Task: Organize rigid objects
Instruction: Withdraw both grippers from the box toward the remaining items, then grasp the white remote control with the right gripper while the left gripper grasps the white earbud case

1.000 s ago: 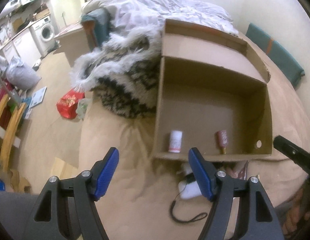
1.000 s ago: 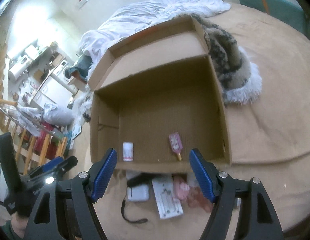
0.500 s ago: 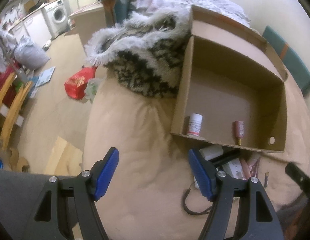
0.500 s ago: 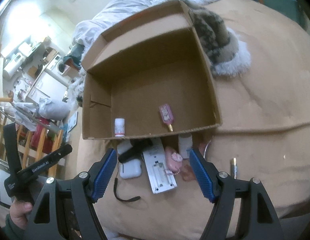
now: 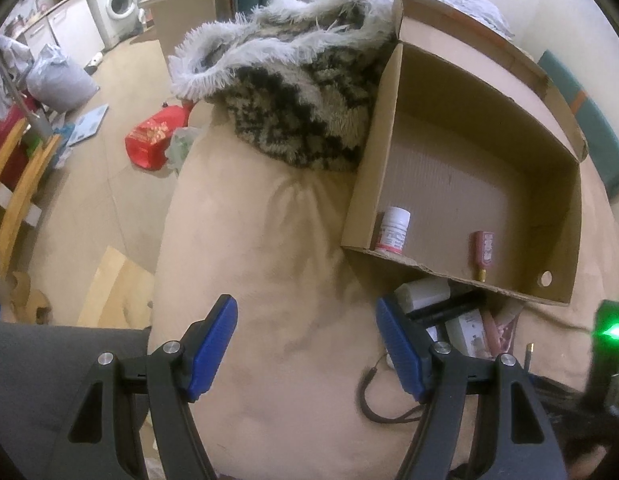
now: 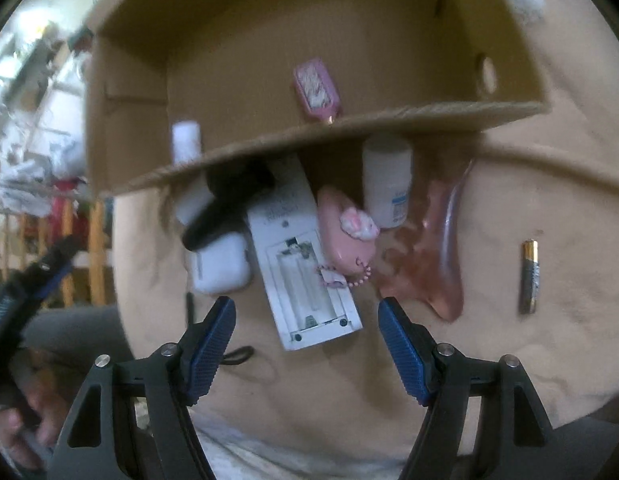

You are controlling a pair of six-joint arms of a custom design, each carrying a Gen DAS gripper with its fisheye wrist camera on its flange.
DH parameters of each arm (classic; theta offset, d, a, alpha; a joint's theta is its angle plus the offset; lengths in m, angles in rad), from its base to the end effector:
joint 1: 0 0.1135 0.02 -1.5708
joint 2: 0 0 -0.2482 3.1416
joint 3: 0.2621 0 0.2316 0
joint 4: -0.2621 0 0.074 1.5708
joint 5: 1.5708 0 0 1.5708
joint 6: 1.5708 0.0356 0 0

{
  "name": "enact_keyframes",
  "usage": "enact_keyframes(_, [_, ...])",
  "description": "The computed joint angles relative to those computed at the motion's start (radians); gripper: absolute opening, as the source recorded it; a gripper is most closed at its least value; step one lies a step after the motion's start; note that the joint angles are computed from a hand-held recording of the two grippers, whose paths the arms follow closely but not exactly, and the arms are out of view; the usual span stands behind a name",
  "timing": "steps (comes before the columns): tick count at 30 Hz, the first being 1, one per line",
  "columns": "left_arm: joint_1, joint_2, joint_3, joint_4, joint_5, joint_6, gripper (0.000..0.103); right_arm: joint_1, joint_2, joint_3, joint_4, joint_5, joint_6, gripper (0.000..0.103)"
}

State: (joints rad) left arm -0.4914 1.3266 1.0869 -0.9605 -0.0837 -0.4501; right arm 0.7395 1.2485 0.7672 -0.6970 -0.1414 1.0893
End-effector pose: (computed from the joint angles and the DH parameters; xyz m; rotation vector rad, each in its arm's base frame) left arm 0.2052 -0.1065 0.2575 0.0355 2.7707 -0.1322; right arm 0.1512 0.1447 0.1976 0.4732 2.9168 0.5930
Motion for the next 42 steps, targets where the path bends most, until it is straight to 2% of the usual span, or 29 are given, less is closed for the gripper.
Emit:
enact_keyframes(2, [-0.002,0.004,0.000,0.003,0.010,-0.004,0.069,0.012,0.046,0.016,0.015,-0.005,-0.020,0.078])
enact_keyframes(3, [-0.004,0.006,0.000,0.004,0.012,-0.004,0.069,0.023,0.068,0.032,0.012,0.005,-0.032,0.068])
enact_keyframes(4, [-0.007,0.006,0.000,0.005,0.011,-0.004,0.069,0.041,0.098,0.058,-0.007,0.023,-0.045,0.053])
enact_keyframes(6, [-0.013,0.006,0.001,0.003,0.007,-0.002,0.069,0.081,0.141,0.098,-0.038,0.053,-0.062,0.048])
enact_keyframes(10, [-0.007,0.010,0.002,-0.001,0.027,-0.005,0.069,0.160,0.138,0.119,-0.082,0.072,-0.042,0.048])
enact_keyframes(14, [-0.005,0.009,0.004,-0.003,0.041,-0.010,0.069,0.221,0.119,0.074,-0.043,-0.030,0.005,0.047])
enact_keyframes(18, [-0.020,0.015,0.007,-0.003,0.031,-0.013,0.069,0.234,0.177,0.113,-0.043,0.030,0.019,0.058])
enact_keyframes(23, [-0.029,0.026,0.000,0.000,0.014,-0.012,0.069,0.202,0.289,0.184,-0.032,0.063,-0.025,0.063])
enact_keyframes(26, [-0.032,0.033,-0.007,0.003,0.004,-0.014,0.069,0.227,0.362,0.210,-0.029,0.100,-0.013,0.061])
enact_keyframes(28, [-0.036,0.038,-0.011,0.004,-0.002,-0.014,0.069,0.252,0.398,0.258,-0.071,0.133,-0.013,0.048])
enact_keyframes(30, [-0.041,0.046,-0.016,0.008,-0.010,-0.013,0.069,0.271,0.398,0.276,-0.075,0.136,0.001,0.047])
enact_keyframes(36, [-0.051,0.063,-0.025,0.010,-0.006,-0.014,0.069,0.340,0.211,0.221,-0.059,0.092,0.111,0.046])
enact_keyframes(39, [-0.063,0.071,-0.024,0.012,0.010,-0.014,0.069,0.399,0.116,0.244,-0.113,0.152,0.160,0.046])
enact_keyframes(42, [-0.087,0.090,-0.025,0.020,0.007,-0.024,0.069,0.410,0.042,0.284,-0.146,0.239,0.155,0.046])
